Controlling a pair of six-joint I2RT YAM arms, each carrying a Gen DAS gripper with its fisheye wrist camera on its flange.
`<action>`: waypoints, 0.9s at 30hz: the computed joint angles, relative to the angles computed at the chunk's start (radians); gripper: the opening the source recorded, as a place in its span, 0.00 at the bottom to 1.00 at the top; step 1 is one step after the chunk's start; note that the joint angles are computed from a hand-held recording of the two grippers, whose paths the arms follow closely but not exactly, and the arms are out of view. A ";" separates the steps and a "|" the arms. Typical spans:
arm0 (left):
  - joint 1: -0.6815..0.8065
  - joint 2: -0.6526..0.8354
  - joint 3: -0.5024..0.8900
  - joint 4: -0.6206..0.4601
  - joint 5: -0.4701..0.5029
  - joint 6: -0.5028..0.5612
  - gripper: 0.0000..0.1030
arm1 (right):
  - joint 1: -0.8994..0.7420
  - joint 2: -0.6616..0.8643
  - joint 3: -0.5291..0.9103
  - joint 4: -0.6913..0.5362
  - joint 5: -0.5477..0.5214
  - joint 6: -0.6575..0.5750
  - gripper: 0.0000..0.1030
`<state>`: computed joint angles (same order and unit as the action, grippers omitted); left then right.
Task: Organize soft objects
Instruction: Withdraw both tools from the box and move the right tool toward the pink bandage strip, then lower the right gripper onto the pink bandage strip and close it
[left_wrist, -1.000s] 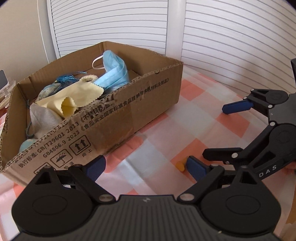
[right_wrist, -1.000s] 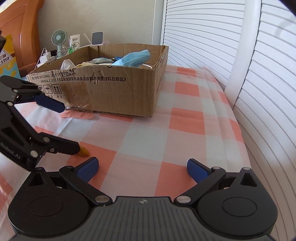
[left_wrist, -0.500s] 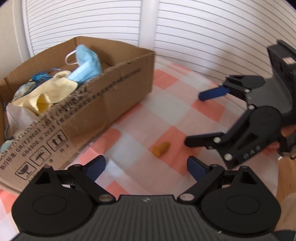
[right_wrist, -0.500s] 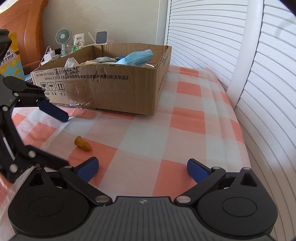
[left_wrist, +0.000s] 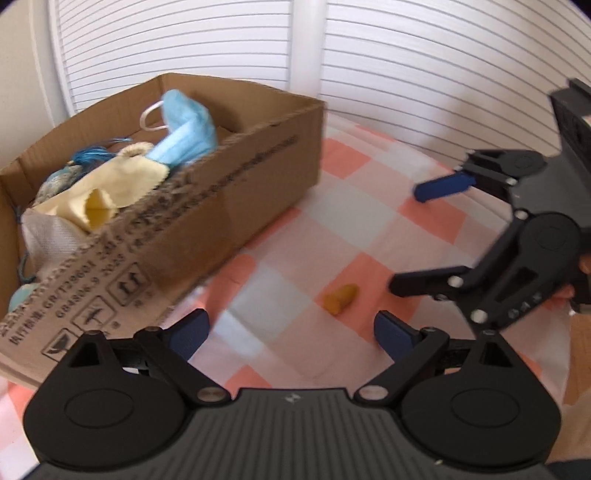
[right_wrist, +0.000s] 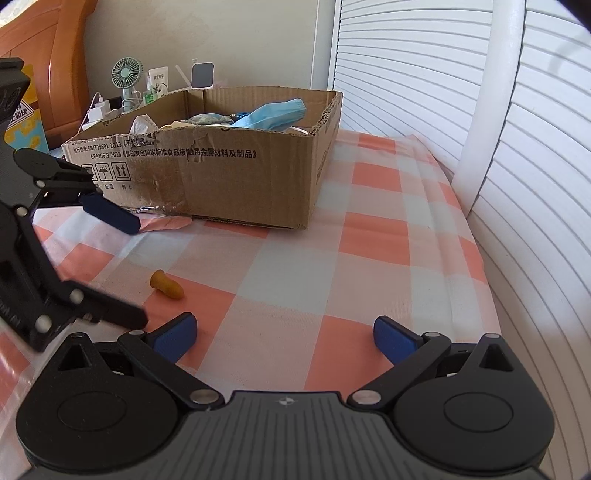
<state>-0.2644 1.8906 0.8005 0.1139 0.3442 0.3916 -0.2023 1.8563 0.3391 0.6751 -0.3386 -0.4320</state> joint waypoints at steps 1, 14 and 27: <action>-0.006 -0.010 -0.004 -0.016 0.004 0.017 0.93 | 0.000 0.000 -0.001 0.002 0.000 0.000 1.00; -0.004 -0.151 -0.082 -0.018 -0.181 -0.070 0.93 | 0.011 -0.052 0.024 -0.109 -0.137 -0.036 1.00; 0.075 -0.224 -0.135 -0.058 -0.347 -0.083 0.93 | 0.227 0.091 0.213 -0.188 -0.135 -0.055 1.00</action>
